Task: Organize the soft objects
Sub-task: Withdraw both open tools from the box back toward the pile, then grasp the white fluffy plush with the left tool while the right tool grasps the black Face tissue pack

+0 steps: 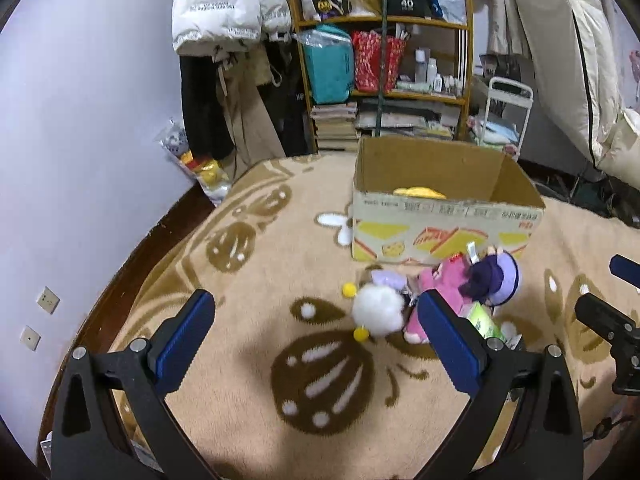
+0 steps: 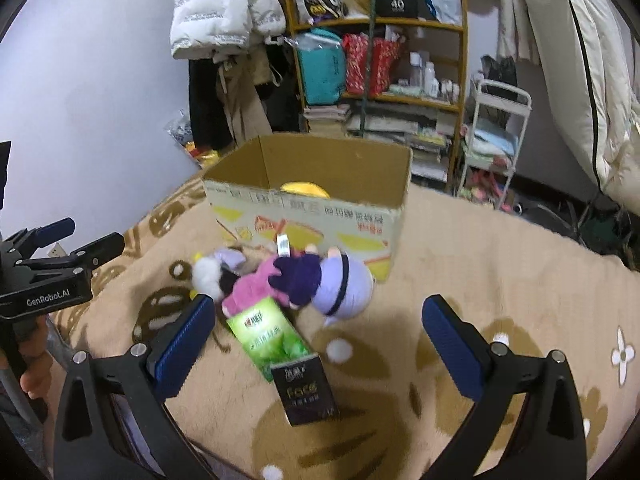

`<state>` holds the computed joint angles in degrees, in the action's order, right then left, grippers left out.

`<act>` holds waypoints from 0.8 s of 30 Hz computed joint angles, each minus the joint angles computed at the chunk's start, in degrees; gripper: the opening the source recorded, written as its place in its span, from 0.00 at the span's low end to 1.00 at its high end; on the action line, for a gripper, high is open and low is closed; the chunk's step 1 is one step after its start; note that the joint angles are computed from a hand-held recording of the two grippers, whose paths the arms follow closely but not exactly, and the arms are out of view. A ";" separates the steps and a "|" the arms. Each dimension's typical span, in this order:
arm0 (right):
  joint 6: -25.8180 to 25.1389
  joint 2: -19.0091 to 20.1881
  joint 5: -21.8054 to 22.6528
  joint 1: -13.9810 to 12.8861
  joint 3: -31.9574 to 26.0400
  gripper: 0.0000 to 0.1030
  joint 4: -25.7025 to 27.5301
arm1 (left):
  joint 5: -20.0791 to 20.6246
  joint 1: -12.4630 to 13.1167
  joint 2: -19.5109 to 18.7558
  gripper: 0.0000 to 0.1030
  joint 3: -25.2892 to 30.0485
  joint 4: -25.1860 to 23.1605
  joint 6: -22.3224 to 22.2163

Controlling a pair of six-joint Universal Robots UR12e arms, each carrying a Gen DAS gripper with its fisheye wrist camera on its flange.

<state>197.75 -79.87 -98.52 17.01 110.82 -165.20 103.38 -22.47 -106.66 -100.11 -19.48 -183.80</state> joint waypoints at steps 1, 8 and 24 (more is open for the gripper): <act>0.14 -0.02 -0.09 0.01 -0.02 1.00 0.73 | -0.15 0.03 -0.10 0.97 0.14 -0.65 0.01; 1.69 0.59 0.69 -0.22 -0.89 1.00 7.16 | -3.31 0.71 -1.08 0.97 1.69 -5.76 -0.63; 2.63 3.50 9.49 -2.11 -3.75 0.84 19.87 | -5.77 0.34 -5.78 0.97 7.62 -19.04 2.25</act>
<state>200.37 -76.37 -89.03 14.91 107.06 -145.33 97.61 -22.13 -112.44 -92.50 -38.53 -181.55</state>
